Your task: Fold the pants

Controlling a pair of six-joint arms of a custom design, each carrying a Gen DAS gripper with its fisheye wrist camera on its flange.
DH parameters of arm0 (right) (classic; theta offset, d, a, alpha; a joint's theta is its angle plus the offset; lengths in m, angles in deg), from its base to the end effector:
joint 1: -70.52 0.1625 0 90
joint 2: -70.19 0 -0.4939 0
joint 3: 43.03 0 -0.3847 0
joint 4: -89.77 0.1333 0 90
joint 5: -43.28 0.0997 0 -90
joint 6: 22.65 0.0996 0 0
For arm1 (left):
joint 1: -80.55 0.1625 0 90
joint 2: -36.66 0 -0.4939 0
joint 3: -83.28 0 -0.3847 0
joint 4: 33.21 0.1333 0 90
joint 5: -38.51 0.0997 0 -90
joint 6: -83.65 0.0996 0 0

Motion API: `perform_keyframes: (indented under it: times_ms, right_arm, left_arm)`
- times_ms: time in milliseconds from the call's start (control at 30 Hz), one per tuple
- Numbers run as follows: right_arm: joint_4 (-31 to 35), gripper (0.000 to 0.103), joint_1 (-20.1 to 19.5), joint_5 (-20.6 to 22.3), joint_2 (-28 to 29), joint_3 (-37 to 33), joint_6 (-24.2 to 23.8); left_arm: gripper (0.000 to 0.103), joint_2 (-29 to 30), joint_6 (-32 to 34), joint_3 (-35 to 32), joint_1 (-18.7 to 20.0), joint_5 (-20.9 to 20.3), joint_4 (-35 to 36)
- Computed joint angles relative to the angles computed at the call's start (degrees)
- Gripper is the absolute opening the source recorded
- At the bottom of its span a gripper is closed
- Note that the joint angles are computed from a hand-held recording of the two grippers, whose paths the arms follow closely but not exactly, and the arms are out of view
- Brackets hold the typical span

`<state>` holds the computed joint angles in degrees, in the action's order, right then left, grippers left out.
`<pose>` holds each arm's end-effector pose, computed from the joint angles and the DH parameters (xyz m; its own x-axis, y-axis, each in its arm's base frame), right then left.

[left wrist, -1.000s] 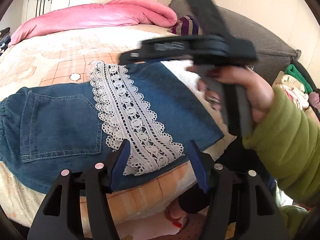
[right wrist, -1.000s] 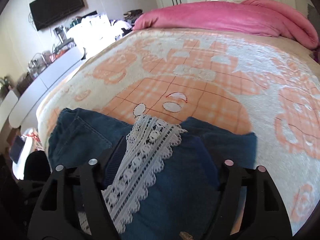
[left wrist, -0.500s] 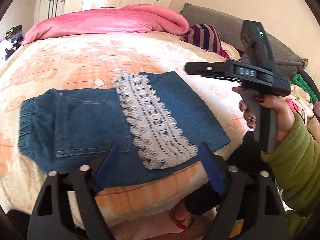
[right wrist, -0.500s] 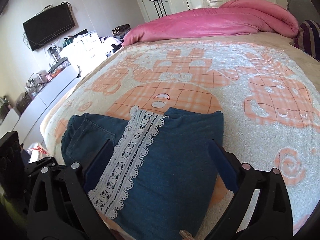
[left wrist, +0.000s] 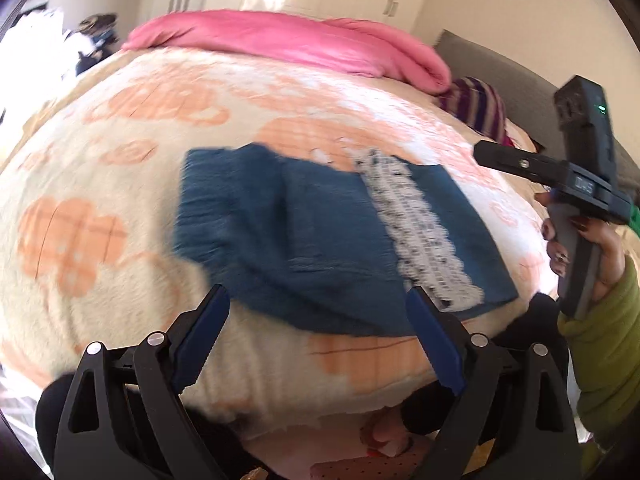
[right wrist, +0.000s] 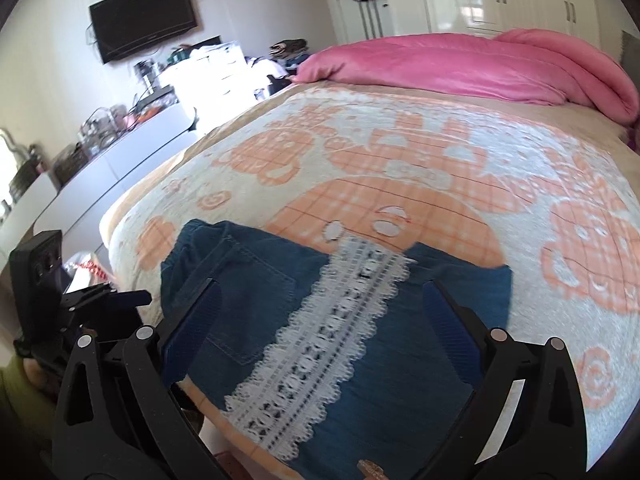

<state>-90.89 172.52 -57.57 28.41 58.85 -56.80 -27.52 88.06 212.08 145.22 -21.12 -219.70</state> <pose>0.2567 -0.6566 0.1245 -0.7110 -0.5643 0.4196 -0.6986 0.6350 -0.3298 -0.0522 -0.5396 0.2392 -0.8635 0.1865 -0.4687 0.4310 0.7555 -0.4934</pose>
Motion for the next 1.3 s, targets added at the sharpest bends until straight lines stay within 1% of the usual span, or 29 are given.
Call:
perform_keyframes:
  times_ms: [100,233,400,467,567,600,633,667,700,733,767,833,867,900,1067,1133,1200,1233,1267,1300]
  right_arm:
    - [2.5,0.094,1.2,-0.3,1.6,-1.9,-1.2]
    - [6.2,0.094,2.6,-0.6,3.7,-4.7,-2.4]
    - [11.1,0.094,4.3,-2.2,6.9,-8.4,-4.6]
    - [13.4,0.094,5.0,-2.9,8.4,-10.4,-5.5]
    - [16.1,0.094,5.6,-3.3,10.1,-12.9,-6.0]
    - [17.2,0.094,5.9,-3.5,10.9,-14.0,-5.9]
    - [18.3,0.094,6.0,-3.5,11.6,-15.1,-5.7]
    - [19.7,0.094,6.2,-3.3,12.1,-16.1,-5.4]
    - [21.4,0.094,6.2,-2.9,12.7,-17.3,-5.0]
    - [22.7,0.094,6.3,-2.5,13.2,-18.3,-4.7]
    - [24.0,0.094,6.4,-2.3,13.8,-19.3,-4.3]
    - [27.4,0.094,6.6,-2.5,15.5,-22.1,-3.3]
    - [28.3,0.094,6.7,-2.5,15.9,-22.8,-3.1]
    - [29.8,0.094,6.9,-2.6,16.7,-24.1,-3.1]
    - [32.6,0.094,7.7,-4.4,19.7,-28.0,-3.8]
    - [34.4,0.093,7.7,-6.0,21.3,-30.1,-3.6]
    - [36.1,0.081,7.3,-6.1,22.2,-31.3,-3.5]
    - [37.1,0.064,7.0,-5.5,22.3,-31.5,-3.4]
    - [37.6,0.055,6.7,-5.0,22.3,-31.4,-3.3]
    - [36.9,0.052,6.3,-4.2,21.9,-30.5,-3.3]
  left_arm:
    - [0.089,-0.4,-1.2,-0.3,1.1,-0.9,0.8]
    - [0.089,-0.1,-1.4,-0.6,1.8,-1.1,1.4]
    - [0.089,0.3,-2.6,-1.1,3.2,-2.7,1.7]
    - [0.089,0.3,-3.5,-1.3,4.0,-4.4,1.5]
    - [0.088,0.0,-5.6,-2.3,6.2,-10.6,2.7]
    - [0.087,0.1,-6.3,-2.5,6.7,-11.8,3.0]
    - [0.084,0.2,-6.9,-2.7,7.0,-12.8,3.0]
    - [0.075,0.4,-6.8,-2.8,7.3,-13.5,2.8]
    - [0.069,0.6,-6.7,-2.8,7.3,-13.7,2.6]
    - [0.066,0.9,-6.7,-2.9,7.6,-14.3,1.9]
    - [0.059,1.1,-6.8,-3.0,7.8,-14.7,1.5]
    - [0.055,1.6,-6.9,-3.4,8.4,-15.6,0.9]
    - [0.049,1.8,-6.9,-3.5,8.8,-16.1,0.8]
    - [0.045,2.0,-7.2,-3.7,9.2,-16.5,1.1]
    - [0.044,2.6,-6.7,-3.8,9.8,-18.0,0.3]
    - [0.044,3.0,-7.0,-4.0,10.3,-19.0,-0.3]
    - [0.045,3.1,-7.2,-4.4,10.9,-20.1,-0.4]
    - [0.045,3.2,-7.3,-4.3,11.0,-20.2,-0.6]
    - [0.045,3.1,-7.1,-4.2,11.0,-20.1,-0.7]
    - [0.045,3.2,-6.9,-4.2,10.9,-19.7,-0.9]
